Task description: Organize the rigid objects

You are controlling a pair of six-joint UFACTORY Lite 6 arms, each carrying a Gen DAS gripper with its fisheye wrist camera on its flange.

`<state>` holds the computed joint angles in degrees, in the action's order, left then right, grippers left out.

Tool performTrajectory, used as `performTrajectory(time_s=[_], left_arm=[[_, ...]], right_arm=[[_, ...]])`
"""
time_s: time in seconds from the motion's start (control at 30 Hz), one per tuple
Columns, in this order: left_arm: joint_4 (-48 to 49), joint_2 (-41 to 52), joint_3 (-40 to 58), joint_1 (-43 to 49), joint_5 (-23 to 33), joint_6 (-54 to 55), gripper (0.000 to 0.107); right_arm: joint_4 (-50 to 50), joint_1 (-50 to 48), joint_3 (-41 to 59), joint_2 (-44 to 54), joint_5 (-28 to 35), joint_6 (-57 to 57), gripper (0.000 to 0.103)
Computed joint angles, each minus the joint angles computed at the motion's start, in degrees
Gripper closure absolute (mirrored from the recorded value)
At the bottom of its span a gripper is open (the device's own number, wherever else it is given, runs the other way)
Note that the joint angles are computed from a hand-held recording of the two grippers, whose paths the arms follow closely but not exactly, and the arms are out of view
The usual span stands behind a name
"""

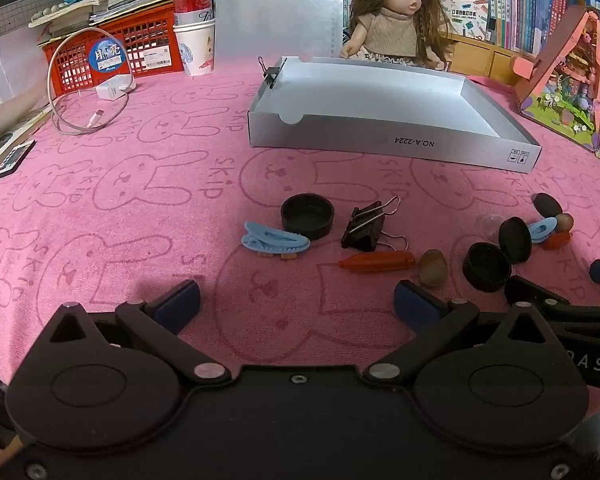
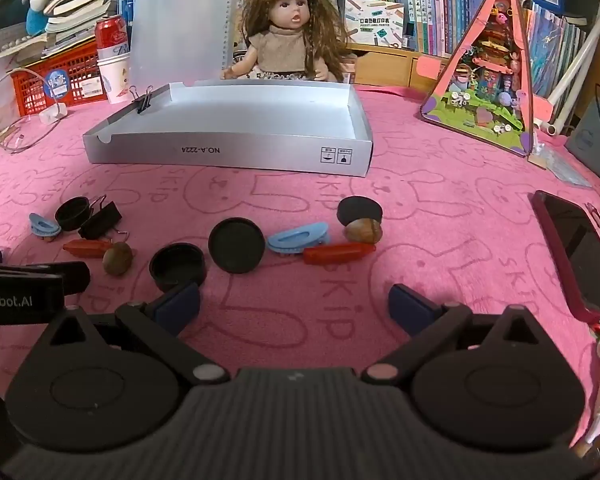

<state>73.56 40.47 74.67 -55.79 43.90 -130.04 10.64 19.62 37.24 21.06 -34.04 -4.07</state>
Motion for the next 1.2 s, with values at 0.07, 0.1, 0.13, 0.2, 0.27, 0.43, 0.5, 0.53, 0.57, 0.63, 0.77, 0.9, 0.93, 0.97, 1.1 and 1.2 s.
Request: performTrajectory(time_s=[0.07, 0.1, 0.13, 0.2, 0.27, 0.43, 0.5, 0.53, 0.57, 0.63, 0.77, 0.9, 0.93, 0.97, 1.1, 1.2], left_arm=[[-0.02, 0.02, 0.07, 0.01, 0.01, 0.05, 0.004], [-0.10, -0.02, 0.04, 0.02, -0.02, 0.14, 0.004], [-0.11, 0.00, 0.09, 0.03, -0.01, 0.16, 0.004], [-0.14, -0.03, 0.07, 0.03, -0.02, 0.19, 0.004], [-0.14, -0.03, 0.07, 0.03, -0.02, 0.19, 0.004], [-0.16, -0.01, 0.08, 0.02, -0.01, 0.21, 0.004], [-0.12, 0.05, 0.13, -0.02, 0.07, 0.13, 0.004], [0.05, 0.03, -0.01, -0.07, 0.14, -0.13, 0.004], [0.18, 0.11, 0.01, -0.16, 0.28, -0.33, 0.004], [0.38, 0.17, -0.12, -0.19, 0.27, -0.62, 0.004], [0.48, 0.21, -0.20, -0.31, 0.35, -0.86, 0.004], [0.33, 0.14, -0.14, -0.25, 0.31, -0.61, 0.004], [0.33, 0.14, -0.14, -0.25, 0.31, -0.61, 0.004], [0.33, 0.14, -0.14, -0.25, 0.31, -0.61, 0.004], [0.29, 0.16, -0.13, -0.28, 0.32, -0.61, 0.004], [0.29, 0.16, -0.13, -0.28, 0.32, -0.61, 0.004]], right_arm=[[0.41, 0.10, 0.56, 0.48, 0.26, -0.30, 0.000], [0.41, 0.11, 0.56, 0.51, 0.22, -0.30, 0.000], [0.41, 0.11, 0.56, 0.51, 0.22, -0.30, 0.000], [0.24, 0.02, 0.52, 0.52, 0.13, -0.19, 0.000], [0.31, 0.05, 0.48, 0.62, -0.14, -0.10, 0.000], [0.37, 0.08, 0.42, 0.64, -0.25, -0.10, 0.000], [0.43, 0.11, 0.46, 0.69, -0.26, -0.10, 0.000], [0.42, 0.10, 0.46, 0.66, -0.24, -0.10, 0.000], [0.42, 0.10, 0.46, 0.66, -0.24, -0.10, 0.000], [0.40, 0.09, 0.46, 0.68, -0.23, -0.10, 0.000], [0.40, 0.09, 0.46, 0.68, -0.23, -0.10, 0.000], [0.38, 0.09, 0.48, 0.72, -0.25, -0.09, 0.000], [0.41, 0.09, 0.52, 0.71, -0.20, -0.10, 0.000], [0.41, 0.09, 0.52, 0.71, -0.20, -0.10, 0.000], [0.41, 0.09, 0.52, 0.71, -0.20, -0.10, 0.000], [0.42, 0.10, 0.56, 0.77, -0.17, -0.12, 0.000]])
